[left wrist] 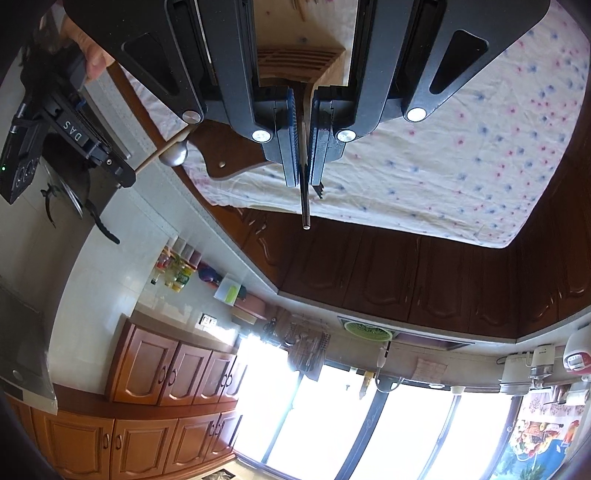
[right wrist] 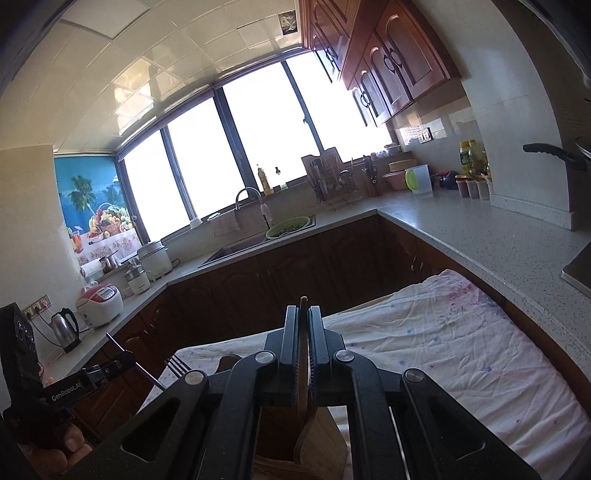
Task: Organize utensils
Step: 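Lower the chopsticks into the holder and open both tools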
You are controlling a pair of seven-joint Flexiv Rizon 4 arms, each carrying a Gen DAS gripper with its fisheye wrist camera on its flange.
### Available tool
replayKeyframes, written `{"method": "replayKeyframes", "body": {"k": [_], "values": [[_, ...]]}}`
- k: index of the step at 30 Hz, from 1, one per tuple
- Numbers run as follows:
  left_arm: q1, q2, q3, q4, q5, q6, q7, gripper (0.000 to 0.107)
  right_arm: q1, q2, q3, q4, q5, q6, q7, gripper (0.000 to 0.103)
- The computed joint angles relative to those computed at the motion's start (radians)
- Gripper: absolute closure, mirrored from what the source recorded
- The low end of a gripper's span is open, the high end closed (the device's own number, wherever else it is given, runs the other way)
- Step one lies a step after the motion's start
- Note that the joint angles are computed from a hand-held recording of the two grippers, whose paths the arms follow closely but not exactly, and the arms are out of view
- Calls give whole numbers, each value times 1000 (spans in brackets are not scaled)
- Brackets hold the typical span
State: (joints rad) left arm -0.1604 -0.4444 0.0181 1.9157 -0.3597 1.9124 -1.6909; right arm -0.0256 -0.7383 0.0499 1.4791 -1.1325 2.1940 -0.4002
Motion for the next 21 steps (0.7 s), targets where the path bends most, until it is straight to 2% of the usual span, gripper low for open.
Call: {"method": "replayKeyframes", "body": {"k": [4, 11, 15, 17, 18, 19, 20, 21], "values": [[-54, -17, 52, -20, -27, -32, 17, 101, -1, -6, 0, -6, -21, -8, 15, 98], [-45, -10, 47, -20, -27, -51, 14, 101, -12, -17, -18, -42, -92, 0, 102, 97], [-85, -11, 92, -30, -43, -78, 16, 101, -5, -22, -45, -58, -122, 20, 150, 93], [-93, -8, 101, -31, -44, -92, 16, 96, -6, -29, -60, -78, -160, 39, 201, 92], [-82, -2, 88, -27, -36, -93, 14, 87, -1, -26, -72, -77, -166, 45, 217, 90], [-81, 2, 87, -23, -32, -89, 10, 73, 1, -28, -82, -83, -172, 58, 233, 75], [-90, 6, 97, -16, -31, -77, 7, 66, 3, -28, -90, -80, -161, 76, 234, 48], [-113, 8, 119, -12, -37, -66, 5, 55, 7, -24, -94, -66, -130, 93, 214, 37]]}}
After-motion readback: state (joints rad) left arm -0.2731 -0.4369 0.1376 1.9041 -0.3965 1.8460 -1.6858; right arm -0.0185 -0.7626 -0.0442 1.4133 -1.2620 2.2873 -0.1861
